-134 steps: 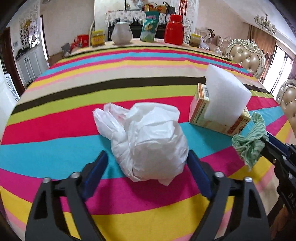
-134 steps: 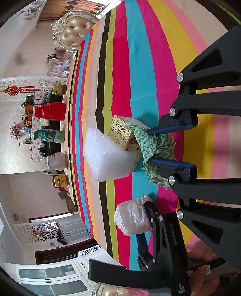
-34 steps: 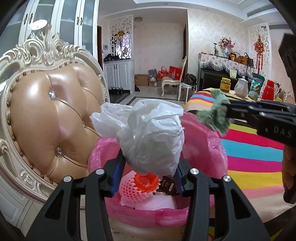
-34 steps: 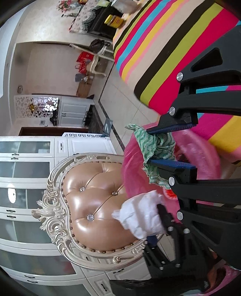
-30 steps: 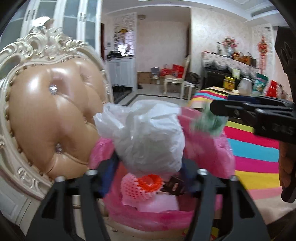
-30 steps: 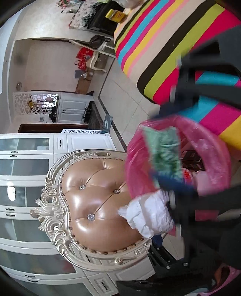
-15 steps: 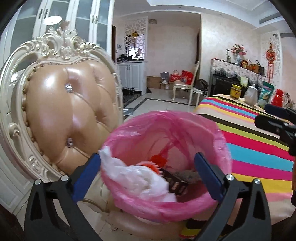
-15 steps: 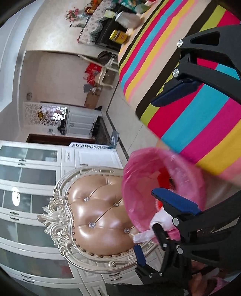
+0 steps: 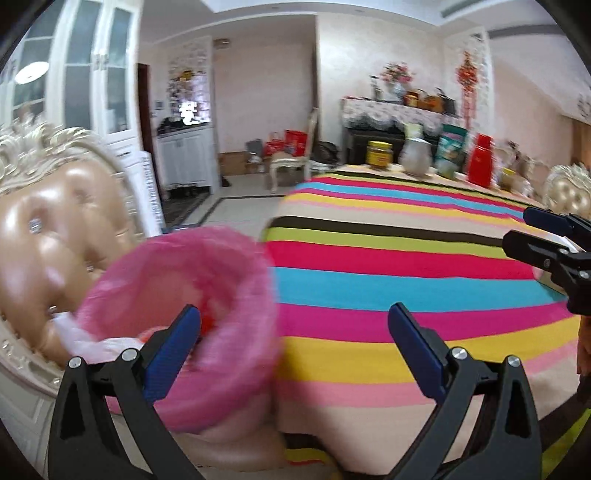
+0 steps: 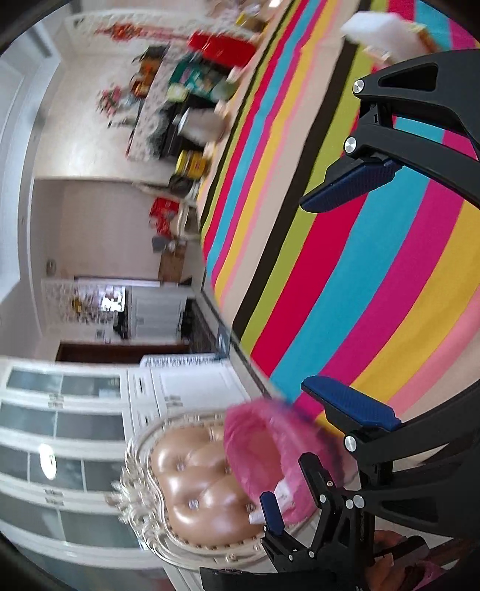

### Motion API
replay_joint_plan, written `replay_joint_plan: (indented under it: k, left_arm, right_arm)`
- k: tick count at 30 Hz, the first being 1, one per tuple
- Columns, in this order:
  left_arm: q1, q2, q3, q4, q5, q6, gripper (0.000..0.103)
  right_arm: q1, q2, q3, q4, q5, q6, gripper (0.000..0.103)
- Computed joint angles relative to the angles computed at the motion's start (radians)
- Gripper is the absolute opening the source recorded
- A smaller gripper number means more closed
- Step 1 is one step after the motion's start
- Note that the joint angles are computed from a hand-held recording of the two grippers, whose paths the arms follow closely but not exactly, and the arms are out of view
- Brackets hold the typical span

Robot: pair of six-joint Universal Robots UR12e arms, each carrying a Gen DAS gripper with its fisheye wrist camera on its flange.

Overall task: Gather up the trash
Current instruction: 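Move both open tools back over the foam block and tan box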

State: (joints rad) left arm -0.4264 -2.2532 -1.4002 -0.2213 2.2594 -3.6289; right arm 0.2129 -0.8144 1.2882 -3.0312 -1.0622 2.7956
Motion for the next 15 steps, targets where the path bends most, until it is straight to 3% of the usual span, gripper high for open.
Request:
replay_joint_plan:
  k: [6,15]
  left_arm:
    - [-0.023,-0.075,0.136,-0.039,-0.121,0.067,0.098]
    - [-0.063,-0.231,0.421,-0.148,-0.268,0.16,0.098]
  right_arm:
    - [-0.06,-0.018,0.05,-0.017,-0.083,0.066,0.085]
    - [-0.163,-0.034,0.1,-0.024,-0.218,0.165,0.085]
